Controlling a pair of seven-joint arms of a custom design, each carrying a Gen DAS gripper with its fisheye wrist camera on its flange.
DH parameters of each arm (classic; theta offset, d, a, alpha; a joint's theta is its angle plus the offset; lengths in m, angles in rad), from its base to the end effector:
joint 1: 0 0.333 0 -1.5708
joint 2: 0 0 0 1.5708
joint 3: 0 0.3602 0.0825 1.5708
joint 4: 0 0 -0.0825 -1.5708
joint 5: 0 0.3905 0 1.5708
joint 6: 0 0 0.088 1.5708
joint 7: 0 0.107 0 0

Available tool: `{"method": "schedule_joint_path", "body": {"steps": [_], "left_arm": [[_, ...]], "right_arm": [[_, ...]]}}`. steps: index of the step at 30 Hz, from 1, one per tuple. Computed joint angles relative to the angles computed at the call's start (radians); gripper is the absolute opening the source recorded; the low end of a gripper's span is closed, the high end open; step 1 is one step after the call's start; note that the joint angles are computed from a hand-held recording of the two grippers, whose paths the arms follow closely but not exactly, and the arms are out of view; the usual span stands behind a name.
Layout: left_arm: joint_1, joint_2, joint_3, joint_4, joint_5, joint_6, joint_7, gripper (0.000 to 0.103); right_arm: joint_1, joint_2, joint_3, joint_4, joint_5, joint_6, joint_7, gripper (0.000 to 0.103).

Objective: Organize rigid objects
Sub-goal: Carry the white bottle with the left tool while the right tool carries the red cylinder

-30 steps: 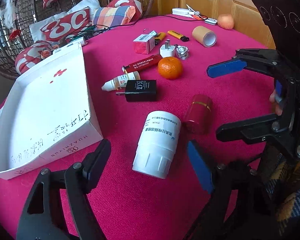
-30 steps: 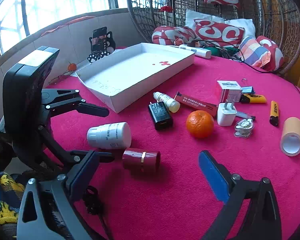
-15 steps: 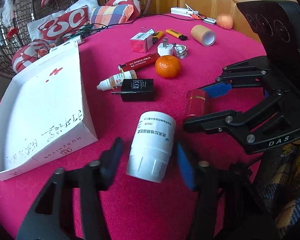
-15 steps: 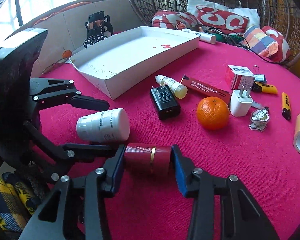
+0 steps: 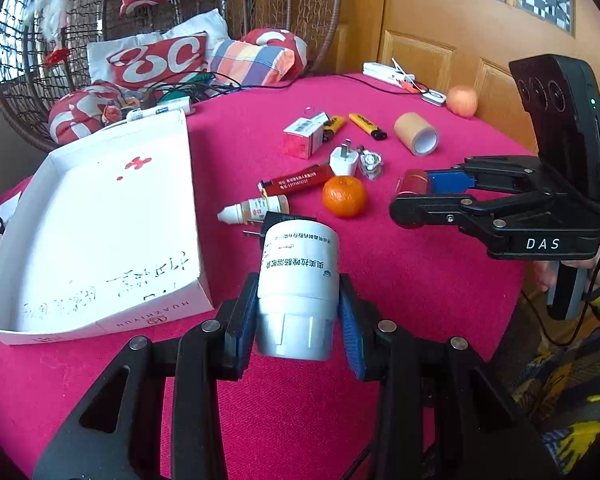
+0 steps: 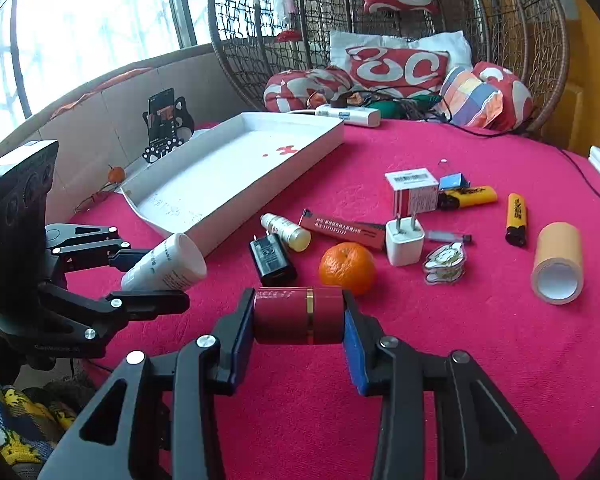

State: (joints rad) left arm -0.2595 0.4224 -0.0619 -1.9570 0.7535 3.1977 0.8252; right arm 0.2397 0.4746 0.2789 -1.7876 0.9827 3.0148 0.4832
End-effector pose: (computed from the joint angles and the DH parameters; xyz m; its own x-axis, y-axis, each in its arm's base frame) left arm 0.6192 -0.2688 0.3779 -0.3412 -0.9388 0.0468 -0.6628 0.2050 -0.7202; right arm 0.6565 0.2711 0.3900 0.5941 -0.7960 -0.1158 -0.5817 -0.3256 -0.7454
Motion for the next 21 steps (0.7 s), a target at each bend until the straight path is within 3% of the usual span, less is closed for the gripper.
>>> {"method": "schedule_joint_path", "body": {"steps": [4, 7, 11, 13, 15, 21], "left_arm": [[-0.111, -0.015, 0.151, -0.006, 0.02, 0.045, -0.109, 0.037], [-0.24, -0.023, 0.318, -0.019, 0.027, 0.087, -0.196, 0.037], [-0.359, -0.027, 0.468, -0.042, -0.005, 0.111, -0.232, 0.037], [-0.388, -0.027, 0.506, -0.052, -0.03, 0.12, -0.232, 0.037], [-0.38, -0.031, 0.499, -0.06, -0.055, 0.123, -0.218, 0.037], [-0.447, -0.029, 0.577, -0.08, -0.154, 0.153, -0.172, 0.037]], "right_arm": [[-0.026, -0.005, 0.037, 0.009, 0.047, 0.057, -0.054, 0.04], [-0.062, -0.001, 0.08, 0.025, 0.106, 0.098, -0.11, 0.04], [-0.083, 0.001, 0.102, 0.046, 0.158, 0.118, -0.146, 0.04], [-0.107, 0.004, 0.135, 0.055, 0.209, 0.143, -0.195, 0.04], [-0.127, 0.005, 0.16, 0.068, 0.261, 0.153, -0.239, 0.04], [-0.106, 0.004, 0.14, 0.113, 0.362, 0.155, -0.323, 0.04]]}}
